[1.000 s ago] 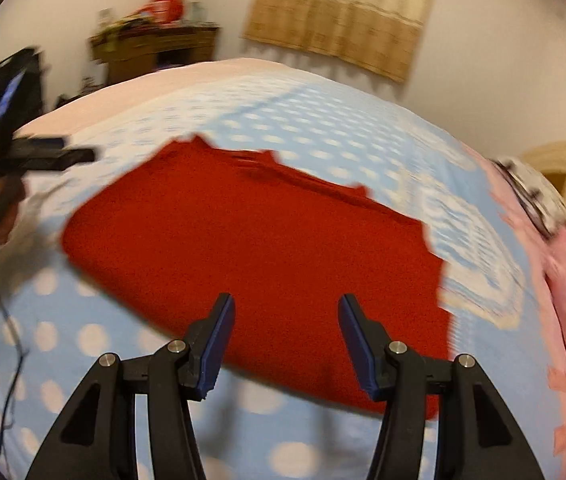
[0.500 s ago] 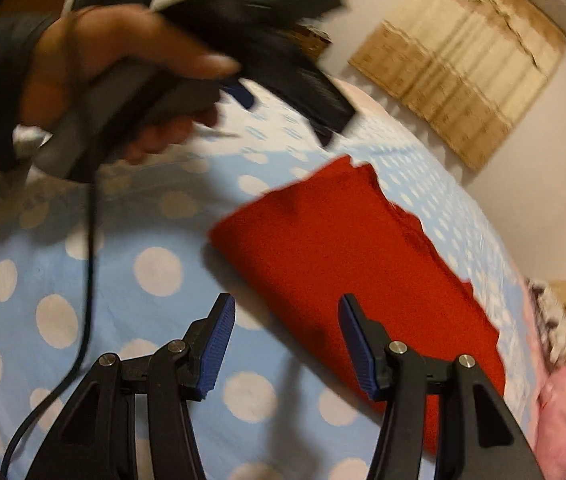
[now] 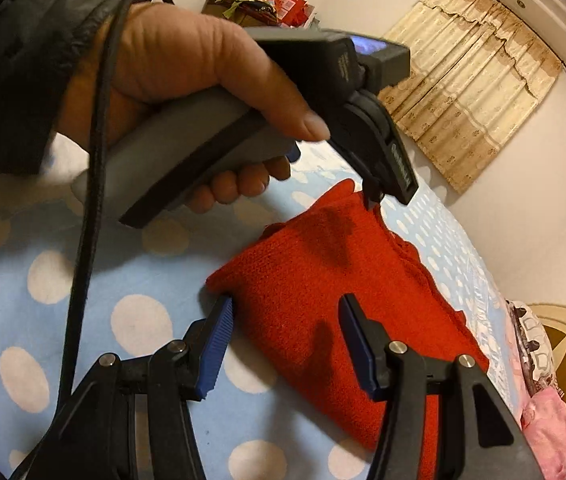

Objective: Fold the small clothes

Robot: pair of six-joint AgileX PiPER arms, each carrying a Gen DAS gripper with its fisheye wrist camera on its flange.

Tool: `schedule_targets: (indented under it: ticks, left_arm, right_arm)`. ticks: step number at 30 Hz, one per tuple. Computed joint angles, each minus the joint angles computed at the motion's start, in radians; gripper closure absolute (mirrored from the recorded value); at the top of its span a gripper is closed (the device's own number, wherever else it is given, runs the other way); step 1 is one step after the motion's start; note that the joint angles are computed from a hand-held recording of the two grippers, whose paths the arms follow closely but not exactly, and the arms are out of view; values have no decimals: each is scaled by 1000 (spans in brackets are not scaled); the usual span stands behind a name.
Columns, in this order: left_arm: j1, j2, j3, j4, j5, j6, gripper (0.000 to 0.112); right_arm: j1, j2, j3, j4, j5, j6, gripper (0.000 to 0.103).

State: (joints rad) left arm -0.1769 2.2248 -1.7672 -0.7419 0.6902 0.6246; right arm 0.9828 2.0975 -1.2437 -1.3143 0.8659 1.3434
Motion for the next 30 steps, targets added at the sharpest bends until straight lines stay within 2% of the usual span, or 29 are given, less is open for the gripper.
schedule_targets:
  ticks: [2, 5, 6, 8, 9, 10, 11, 12, 13, 18, 24, 26, 30]
  left_arm:
    - [-8, 19, -27, 20, 5, -17, 18]
    - [-17, 57, -81, 60, 23, -57, 29]
    - [-16, 75, -105, 68, 42, -71, 37]
    - [-14, 83, -110, 55, 33, -64, 42]
    - [-12, 85, -114, 50, 36, -59, 48]
    - [-10, 92, -125, 43, 47, -52, 65]
    - [-5, 106, -149, 33, 77, -45, 77]
    - [3, 127, -185, 15, 124, -40, 97]
    - [11, 136, -200, -12, 148, -35, 100]
    - [20, 127, -206, -58, 171, -35, 102]
    - [32, 161, -310, -98, 262, -108, 102]
    - [29, 164, -332, -102, 275, -125, 102]
    - [7, 156, -356, -98, 275, -144, 103]
  right_arm:
    - [4, 3, 0, -12, 3, -1, 53]
    - [16, 23, -29, 4, 18, -29, 69]
    - [12, 25, -34, 12, 12, -37, 77]
    - [6, 27, -43, 31, 2, -49, 83]
    - [8, 26, -46, 37, 3, -52, 85]
    - [11, 19, -41, 41, 0, -47, 87]
    - [10, 10, -31, 37, -6, -37, 87]
    - [6, -2, -18, 33, -13, -27, 87]
    - [4, -15, -5, 30, -18, -19, 88]
    - [-13, -94, 70, 2, -36, 41, 89]
    - [-72, -220, 183, -37, -105, 151, 91]
    - [-88, -255, 216, -52, -125, 189, 95]
    - [-102, -303, 273, -82, -137, 246, 96]
